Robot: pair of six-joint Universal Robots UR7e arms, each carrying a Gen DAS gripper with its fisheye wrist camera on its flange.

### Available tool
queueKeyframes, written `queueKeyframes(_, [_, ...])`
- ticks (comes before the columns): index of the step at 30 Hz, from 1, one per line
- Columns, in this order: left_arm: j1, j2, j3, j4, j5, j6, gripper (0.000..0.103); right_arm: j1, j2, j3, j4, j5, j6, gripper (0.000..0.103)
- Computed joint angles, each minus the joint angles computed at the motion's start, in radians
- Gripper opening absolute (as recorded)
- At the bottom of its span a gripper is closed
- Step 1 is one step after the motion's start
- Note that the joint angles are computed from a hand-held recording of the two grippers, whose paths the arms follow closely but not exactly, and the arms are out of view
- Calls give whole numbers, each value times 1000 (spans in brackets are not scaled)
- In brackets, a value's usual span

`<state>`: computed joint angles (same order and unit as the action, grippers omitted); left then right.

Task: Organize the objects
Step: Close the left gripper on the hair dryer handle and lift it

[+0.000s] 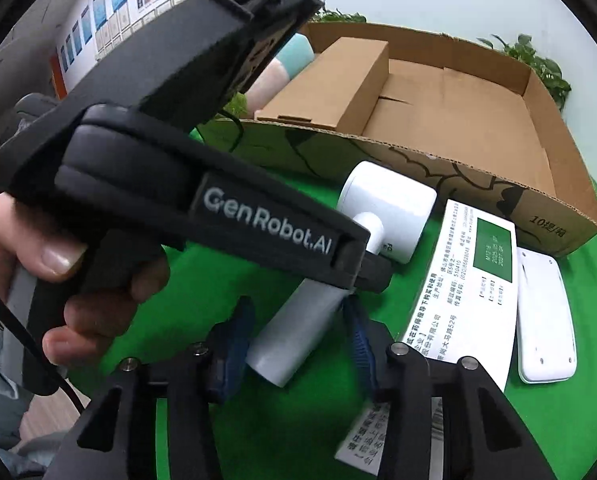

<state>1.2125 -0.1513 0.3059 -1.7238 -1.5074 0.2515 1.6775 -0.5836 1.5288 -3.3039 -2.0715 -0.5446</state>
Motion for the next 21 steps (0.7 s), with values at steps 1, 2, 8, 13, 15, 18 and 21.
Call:
queueKeyframes(1, [0, -44, 86, -49, 2, -6, 32, 1, -7, 11, 2, 3, 4, 43])
queueKeyframes(2, [-1, -80, 155, -84, 5, -10, 32, 2, -15, 24, 5, 8, 9, 43])
queueKeyframes(8, [-1, -226, 435, -233, 8, -43, 34, 5, -79, 144, -8, 40, 39, 52])
queueKeyframes(13, [1, -197, 379, -214, 10, -44, 34, 15, -67, 135, -8, -7, 58, 63])
queueKeyframes(15, [6, -177, 340, -191, -9, -50, 34, 17, -54, 117, -5, -21, 52, 63])
queueKeyframes(18, [9, -174, 335, -187, -22, -49, 34, 15, -31, 78, 33, -44, 64, 55])
queueKeyframes(21, [5, -187, 365, -201, -17, -35, 34, 24, -9, 65, 9, -79, 45, 44])
